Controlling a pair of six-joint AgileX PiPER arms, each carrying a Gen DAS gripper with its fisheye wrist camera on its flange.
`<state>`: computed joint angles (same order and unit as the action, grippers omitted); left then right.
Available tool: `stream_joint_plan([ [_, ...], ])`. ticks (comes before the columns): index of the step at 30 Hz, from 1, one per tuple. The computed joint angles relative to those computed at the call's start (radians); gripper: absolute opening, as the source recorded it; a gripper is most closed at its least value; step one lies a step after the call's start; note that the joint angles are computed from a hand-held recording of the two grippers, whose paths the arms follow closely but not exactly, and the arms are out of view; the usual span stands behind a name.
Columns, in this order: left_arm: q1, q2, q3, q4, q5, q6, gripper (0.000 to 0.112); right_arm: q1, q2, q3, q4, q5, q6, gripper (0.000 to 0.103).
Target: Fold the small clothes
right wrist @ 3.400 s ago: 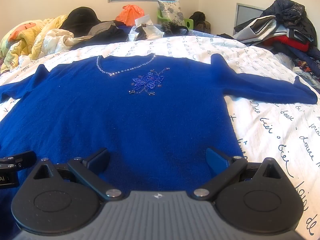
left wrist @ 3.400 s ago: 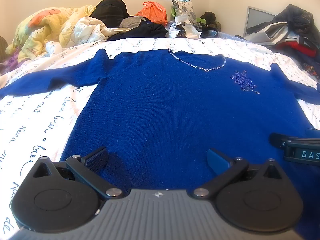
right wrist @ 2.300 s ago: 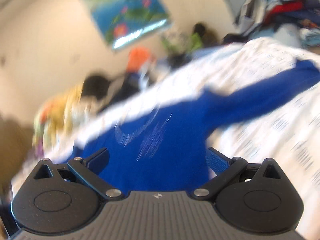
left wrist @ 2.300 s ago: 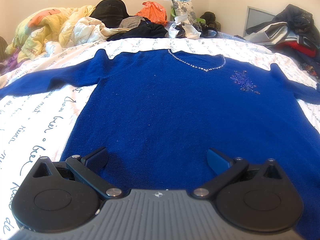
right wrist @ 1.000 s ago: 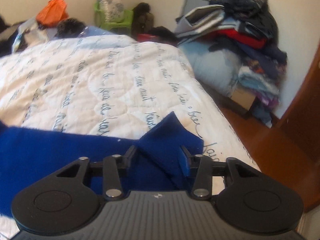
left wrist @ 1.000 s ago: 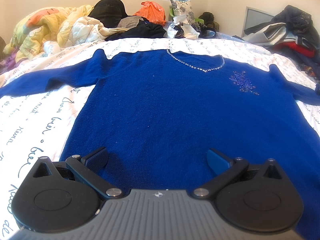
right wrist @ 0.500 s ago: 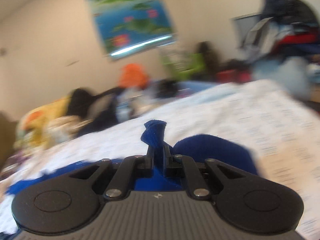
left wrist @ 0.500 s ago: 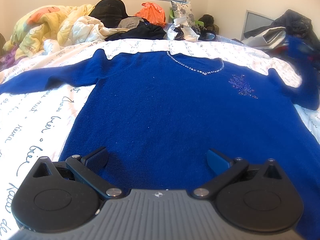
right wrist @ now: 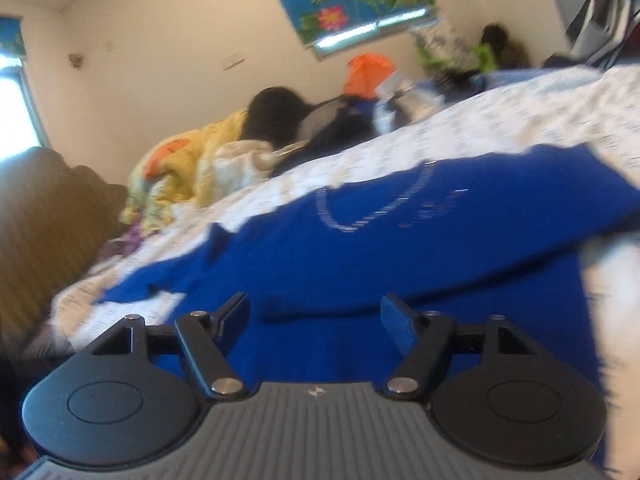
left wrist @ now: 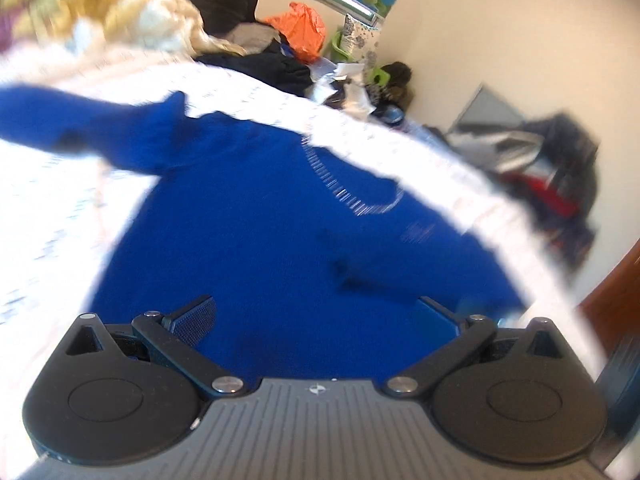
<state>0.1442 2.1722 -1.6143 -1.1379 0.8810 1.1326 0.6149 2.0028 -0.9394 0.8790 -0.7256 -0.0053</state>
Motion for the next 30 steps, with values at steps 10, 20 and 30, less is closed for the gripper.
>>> stream_joint_plan([
  [10, -0.351, 0.249, -0.448, 0.645, -0.230, -0.473, 0.060, -0.052, 0.025, 0.079, -0.178, -0.068, 0.321, 0.074],
  [20, -0.351, 0.129, -0.297, 0.467, -0.561, -0.095, 0.011, -0.061, 0.041, 0.102, -0.238, -0.107, 0.433, 0.074],
  [30, -0.250, 0.508, -0.885, 1.056, -0.302, -0.629, 0.014, -0.084, 0.035, 0.088, -0.281, -0.052, 0.450, 0.077],
])
